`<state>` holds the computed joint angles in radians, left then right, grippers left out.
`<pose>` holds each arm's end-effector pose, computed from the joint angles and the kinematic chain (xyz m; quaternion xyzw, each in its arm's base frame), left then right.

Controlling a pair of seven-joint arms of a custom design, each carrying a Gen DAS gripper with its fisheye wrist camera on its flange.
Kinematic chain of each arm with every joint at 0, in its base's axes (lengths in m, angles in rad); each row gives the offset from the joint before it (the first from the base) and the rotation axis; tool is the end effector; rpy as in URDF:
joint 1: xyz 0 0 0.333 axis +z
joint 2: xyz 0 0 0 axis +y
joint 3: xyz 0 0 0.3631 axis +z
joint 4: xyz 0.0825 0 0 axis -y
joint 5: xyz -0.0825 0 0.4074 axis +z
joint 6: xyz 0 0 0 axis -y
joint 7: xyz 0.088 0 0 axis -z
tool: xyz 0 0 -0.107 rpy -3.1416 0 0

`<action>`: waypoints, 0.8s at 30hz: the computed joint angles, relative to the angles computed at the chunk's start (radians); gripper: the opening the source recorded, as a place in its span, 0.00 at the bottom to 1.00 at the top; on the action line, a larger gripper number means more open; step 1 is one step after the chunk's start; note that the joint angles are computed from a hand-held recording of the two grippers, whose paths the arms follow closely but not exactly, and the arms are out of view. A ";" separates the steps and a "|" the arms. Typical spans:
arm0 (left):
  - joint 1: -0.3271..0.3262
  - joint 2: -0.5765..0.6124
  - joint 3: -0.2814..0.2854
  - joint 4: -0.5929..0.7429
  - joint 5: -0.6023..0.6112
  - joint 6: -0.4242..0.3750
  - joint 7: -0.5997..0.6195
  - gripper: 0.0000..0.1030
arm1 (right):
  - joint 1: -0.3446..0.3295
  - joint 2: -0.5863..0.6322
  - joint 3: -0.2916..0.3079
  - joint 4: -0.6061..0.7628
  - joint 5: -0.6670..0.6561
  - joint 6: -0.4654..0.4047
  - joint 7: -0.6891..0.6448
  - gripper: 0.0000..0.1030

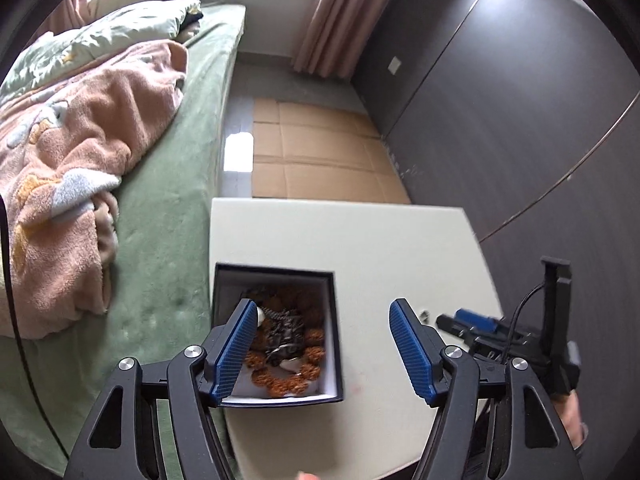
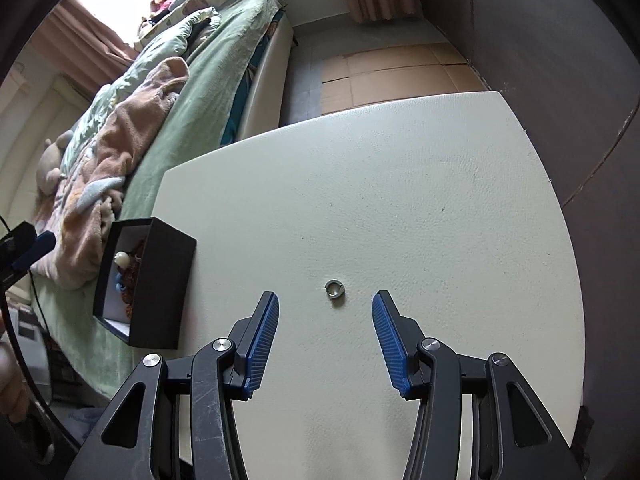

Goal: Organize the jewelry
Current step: 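Move the right gripper to the small silver ring and grasp it, then carry the ring into the black box and open the right gripper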

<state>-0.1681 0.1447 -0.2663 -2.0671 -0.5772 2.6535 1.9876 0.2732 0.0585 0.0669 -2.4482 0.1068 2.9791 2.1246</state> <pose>0.5820 -0.2470 0.4427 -0.5344 0.7935 -0.2912 0.0011 0.5101 0.1725 0.3561 -0.5706 0.7869 -0.0562 0.2279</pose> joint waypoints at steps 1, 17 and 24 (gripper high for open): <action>0.000 0.007 0.003 0.003 0.009 -0.005 -0.003 0.71 | 0.007 0.008 -0.009 0.011 -0.042 -0.012 0.032 0.48; 0.045 0.000 0.017 -0.030 0.003 -0.004 -0.008 0.85 | 0.080 0.116 -0.067 0.183 -0.434 -0.297 0.332 0.14; 0.054 -0.020 0.028 -0.036 -0.047 0.014 0.014 0.85 | 0.068 0.052 -0.046 0.138 -0.458 -0.218 0.384 0.14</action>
